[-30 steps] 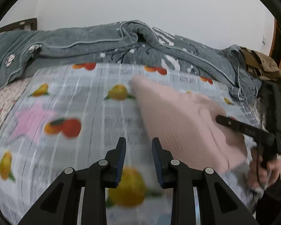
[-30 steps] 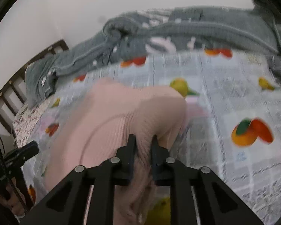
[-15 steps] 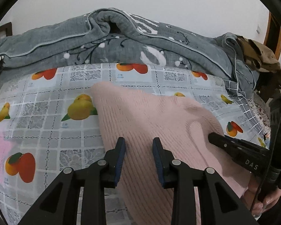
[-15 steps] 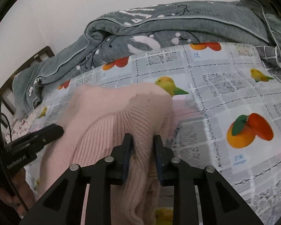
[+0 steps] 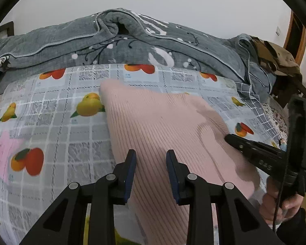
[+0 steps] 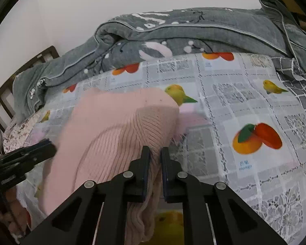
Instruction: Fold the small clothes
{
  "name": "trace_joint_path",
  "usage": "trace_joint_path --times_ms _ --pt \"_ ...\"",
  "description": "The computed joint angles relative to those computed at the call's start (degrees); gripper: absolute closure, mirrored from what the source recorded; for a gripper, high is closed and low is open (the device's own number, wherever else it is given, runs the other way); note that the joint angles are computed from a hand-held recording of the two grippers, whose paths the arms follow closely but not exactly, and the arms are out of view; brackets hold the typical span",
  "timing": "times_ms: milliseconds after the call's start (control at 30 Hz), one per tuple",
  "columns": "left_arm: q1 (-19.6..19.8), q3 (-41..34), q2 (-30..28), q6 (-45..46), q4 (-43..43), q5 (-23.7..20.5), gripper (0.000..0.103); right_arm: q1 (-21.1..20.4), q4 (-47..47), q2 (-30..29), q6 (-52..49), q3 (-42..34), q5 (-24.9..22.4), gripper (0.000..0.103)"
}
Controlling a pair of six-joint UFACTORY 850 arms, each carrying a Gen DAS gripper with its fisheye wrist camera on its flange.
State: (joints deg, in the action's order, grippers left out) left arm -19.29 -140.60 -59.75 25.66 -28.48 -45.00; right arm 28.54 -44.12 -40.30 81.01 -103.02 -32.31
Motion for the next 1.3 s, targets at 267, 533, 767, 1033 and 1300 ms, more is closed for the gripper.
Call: trace_joint_path --times_ms 267,533,767,1033,1300 --pt "-0.4 16.2 11.0 0.7 0.2 4.3 0.074 3.5 -3.0 6.4 2.6 4.6 -7.0 0.092" --pt "-1.9 27.1 22.7 -6.4 6.2 10.2 0.034 9.5 -4.7 9.3 -1.2 0.1 -20.6 0.045" --pt "-3.1 35.8 32.2 -13.5 12.6 13.5 0.025 13.7 -4.3 12.6 -0.5 0.2 -26.5 0.026" --pt "-4.1 43.8 39.8 -19.6 19.7 15.7 0.019 17.6 -7.1 16.0 3.9 3.8 -30.6 0.011" --pt "-4.5 47.8 43.3 -21.9 22.1 17.2 0.018 19.1 -6.8 16.9 4.2 4.7 -32.5 0.011"
